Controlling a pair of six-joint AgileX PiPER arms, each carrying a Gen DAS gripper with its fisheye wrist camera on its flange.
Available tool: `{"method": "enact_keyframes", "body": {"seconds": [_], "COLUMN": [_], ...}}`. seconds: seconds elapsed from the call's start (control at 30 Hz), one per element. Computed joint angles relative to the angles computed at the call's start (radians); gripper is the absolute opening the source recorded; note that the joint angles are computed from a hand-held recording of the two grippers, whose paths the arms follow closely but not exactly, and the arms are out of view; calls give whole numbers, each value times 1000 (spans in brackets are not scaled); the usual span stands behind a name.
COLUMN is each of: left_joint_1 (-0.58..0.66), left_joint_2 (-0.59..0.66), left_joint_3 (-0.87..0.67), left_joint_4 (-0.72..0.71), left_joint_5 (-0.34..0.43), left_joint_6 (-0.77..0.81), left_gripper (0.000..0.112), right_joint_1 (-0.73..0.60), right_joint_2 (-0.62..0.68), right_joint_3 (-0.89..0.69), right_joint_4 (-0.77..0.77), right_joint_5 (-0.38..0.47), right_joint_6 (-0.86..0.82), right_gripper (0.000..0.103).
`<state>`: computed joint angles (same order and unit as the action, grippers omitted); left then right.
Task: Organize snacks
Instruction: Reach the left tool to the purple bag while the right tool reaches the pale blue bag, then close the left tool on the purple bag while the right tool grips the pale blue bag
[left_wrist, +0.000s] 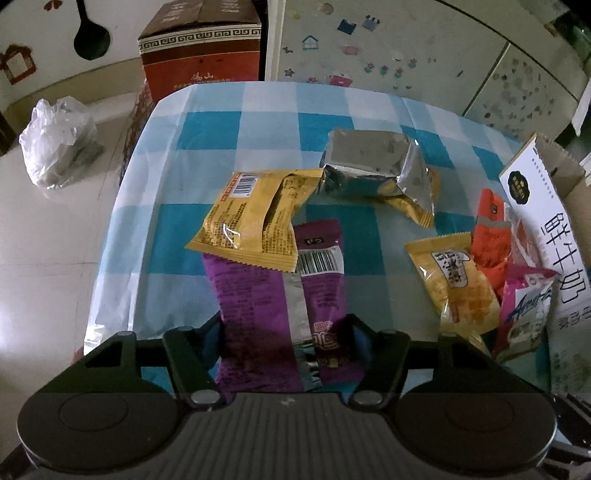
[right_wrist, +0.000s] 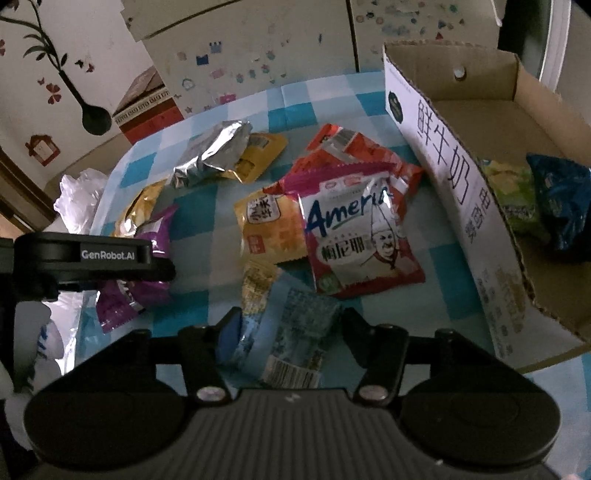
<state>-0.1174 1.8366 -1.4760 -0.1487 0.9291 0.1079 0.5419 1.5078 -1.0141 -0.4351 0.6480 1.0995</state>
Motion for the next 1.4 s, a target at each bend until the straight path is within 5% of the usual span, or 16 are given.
{"method": "enact_keyframes", "body": {"seconds": [1.4], "left_joint_1": [-37], "left_joint_2": [-194], "left_joint_3": [175], "left_joint_4": [-42], "left_joint_5": [-155], "left_joint_6": [22], "left_gripper": [70], "right_joint_1": [-14], "right_joint_2": [-107], "right_joint_3": [-31], "right_joint_4": [-136], "right_joint_5": [9], "right_joint_6": [19], "right_gripper": [59]}}
